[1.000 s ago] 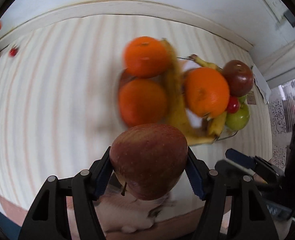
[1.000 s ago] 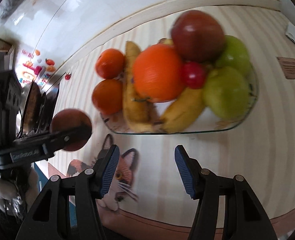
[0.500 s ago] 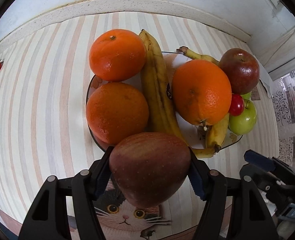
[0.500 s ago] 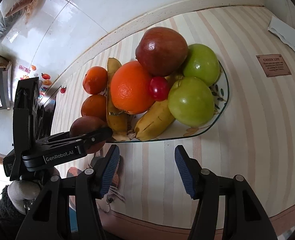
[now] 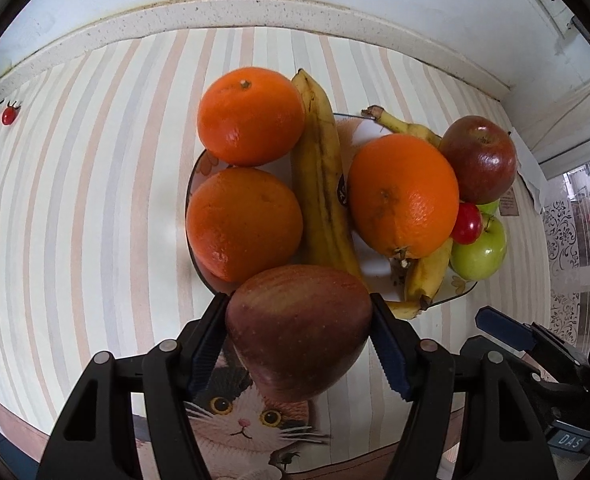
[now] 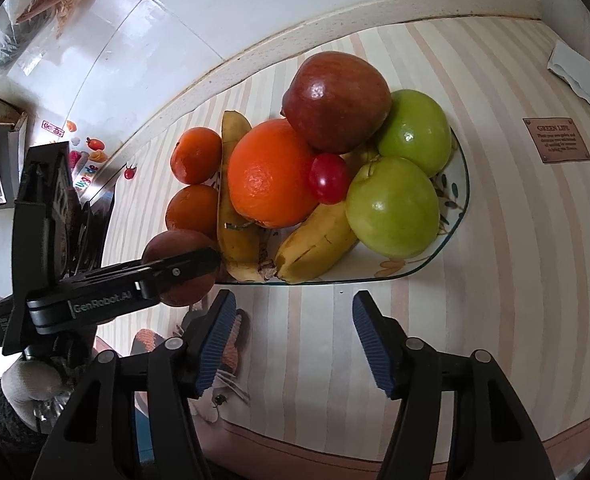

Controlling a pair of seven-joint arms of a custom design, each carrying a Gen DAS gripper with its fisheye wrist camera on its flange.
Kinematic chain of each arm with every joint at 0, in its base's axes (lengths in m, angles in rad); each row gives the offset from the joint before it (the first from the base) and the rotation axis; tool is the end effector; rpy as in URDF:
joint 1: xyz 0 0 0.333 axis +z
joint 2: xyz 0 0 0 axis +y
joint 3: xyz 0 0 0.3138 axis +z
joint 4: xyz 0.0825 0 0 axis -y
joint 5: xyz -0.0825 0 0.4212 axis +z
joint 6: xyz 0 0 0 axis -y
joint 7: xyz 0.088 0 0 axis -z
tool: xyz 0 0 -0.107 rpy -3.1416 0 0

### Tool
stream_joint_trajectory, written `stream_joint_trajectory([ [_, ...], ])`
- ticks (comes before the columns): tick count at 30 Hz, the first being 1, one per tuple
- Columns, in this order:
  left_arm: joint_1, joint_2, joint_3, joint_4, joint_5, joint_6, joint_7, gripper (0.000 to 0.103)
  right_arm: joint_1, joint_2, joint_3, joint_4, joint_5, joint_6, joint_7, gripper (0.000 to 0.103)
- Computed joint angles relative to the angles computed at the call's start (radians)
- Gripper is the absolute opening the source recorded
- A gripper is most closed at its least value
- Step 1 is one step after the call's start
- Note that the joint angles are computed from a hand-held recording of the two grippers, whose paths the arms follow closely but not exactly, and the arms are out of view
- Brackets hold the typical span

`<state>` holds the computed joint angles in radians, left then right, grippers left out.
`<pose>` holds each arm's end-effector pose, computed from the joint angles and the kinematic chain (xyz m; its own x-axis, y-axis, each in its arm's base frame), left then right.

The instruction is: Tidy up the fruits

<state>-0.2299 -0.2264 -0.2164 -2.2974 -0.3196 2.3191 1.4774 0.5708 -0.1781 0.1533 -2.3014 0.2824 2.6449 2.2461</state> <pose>0.4761 -0.2370 0.4433 -0.1831 -0.9512 0.2484 -0.9708 0.1351 -0.1982 0.4206 0.3648 0.4548 -0.0823 -0.8839 -0.4605 -0.9479 0.2121 -0.2376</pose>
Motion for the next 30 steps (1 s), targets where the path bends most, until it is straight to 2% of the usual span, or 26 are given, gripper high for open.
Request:
stream_joint_trajectory([
  [5, 0.003, -0.012, 0.004, 0.001, -0.002, 0.001, -0.002, 0.066, -0.003, -0.001, 0.0, 0.001, -0.006, 0.003, 0.004, 0.066],
  [8, 0.002, -0.037, 0.011, -0.008, -0.023, 0.017, 0.009, 0.069, -0.017, -0.008, 0.011, 0.004, -0.062, -0.009, 0.042, 0.079],
  [10, 0.003, -0.052, 0.01, -0.01, -0.025, 0.033, 0.011, 0.082, -0.031, -0.012, 0.023, 0.015, -0.131, -0.034, 0.089, 0.092],
  [12, 0.01, -0.065, 0.003, -0.012, -0.001, 0.044, -0.004, 0.087, -0.035, -0.011, 0.026, 0.023, -0.169, -0.051, 0.109, 0.093],
  [16, 0.02, -0.091, -0.007, -0.023, 0.05, 0.041, -0.04, 0.088, -0.022, -0.01, 0.018, 0.03, -0.162, -0.066, 0.087, 0.093],
  [19, 0.028, -0.148, -0.017, -0.06, 0.091, 0.049, -0.075, 0.088, -0.029, -0.017, 0.031, 0.039, -0.219, -0.096, 0.107, 0.093],
  [22, 0.036, -0.209, -0.035, -0.096, 0.129, 0.051, -0.129, 0.088, -0.048, -0.031, 0.064, 0.076, -0.359, -0.197, 0.189, 0.097],
  [26, 0.049, -0.312, -0.078, -0.137, 0.209, 0.045, -0.222, 0.088, -0.049, -0.079, 0.082, 0.098, -0.47, -0.266, 0.236, 0.098],
  [30, 0.04, -0.384, -0.095, -0.151, 0.231, 0.021, -0.297, 0.088, -0.042, -0.128, 0.087, 0.127, -0.522, -0.322, 0.23, 0.099],
])
